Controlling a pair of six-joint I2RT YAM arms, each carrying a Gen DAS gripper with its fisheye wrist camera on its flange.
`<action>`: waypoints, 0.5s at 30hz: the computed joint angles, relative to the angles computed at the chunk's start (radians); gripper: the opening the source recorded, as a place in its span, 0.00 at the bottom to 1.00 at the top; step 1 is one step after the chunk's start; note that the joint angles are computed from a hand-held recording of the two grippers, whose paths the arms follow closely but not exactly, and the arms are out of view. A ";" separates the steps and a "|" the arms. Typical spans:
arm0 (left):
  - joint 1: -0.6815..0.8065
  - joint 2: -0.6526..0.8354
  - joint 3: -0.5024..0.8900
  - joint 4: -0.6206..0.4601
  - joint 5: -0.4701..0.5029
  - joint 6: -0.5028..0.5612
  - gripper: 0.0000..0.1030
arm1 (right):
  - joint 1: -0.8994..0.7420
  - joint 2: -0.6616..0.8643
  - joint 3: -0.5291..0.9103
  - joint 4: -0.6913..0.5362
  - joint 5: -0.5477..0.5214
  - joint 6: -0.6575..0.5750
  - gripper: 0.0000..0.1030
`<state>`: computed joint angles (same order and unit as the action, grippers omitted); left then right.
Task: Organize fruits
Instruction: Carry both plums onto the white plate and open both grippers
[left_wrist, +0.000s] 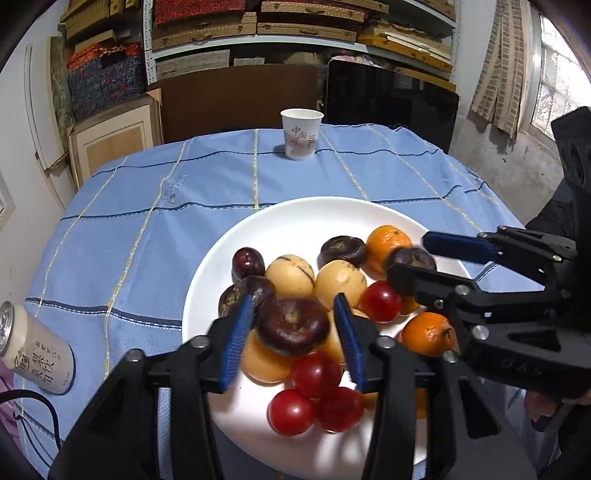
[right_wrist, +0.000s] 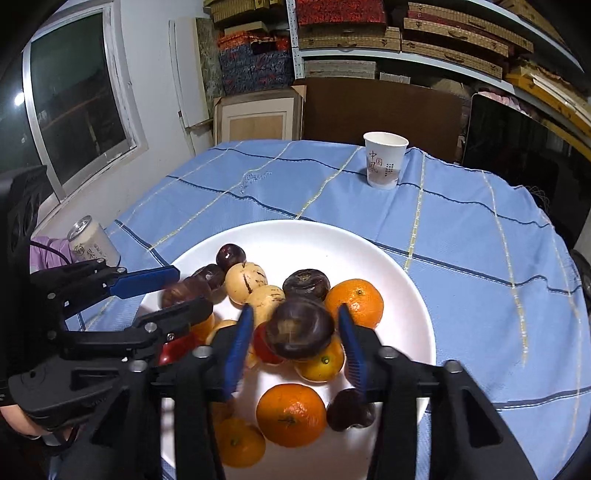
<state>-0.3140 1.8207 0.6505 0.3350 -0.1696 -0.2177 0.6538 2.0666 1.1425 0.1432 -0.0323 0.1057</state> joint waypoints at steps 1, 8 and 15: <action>0.002 -0.003 -0.005 0.001 0.001 -0.001 0.55 | -0.003 -0.012 -0.022 0.023 0.000 0.005 0.55; -0.058 -0.274 -0.190 -0.045 -0.041 -0.072 0.95 | -0.004 -0.234 -0.249 0.092 -0.015 0.052 0.60; -0.403 -0.683 -0.365 -0.366 -0.289 -0.308 0.95 | 0.164 -0.726 -0.674 0.095 0.173 0.191 0.88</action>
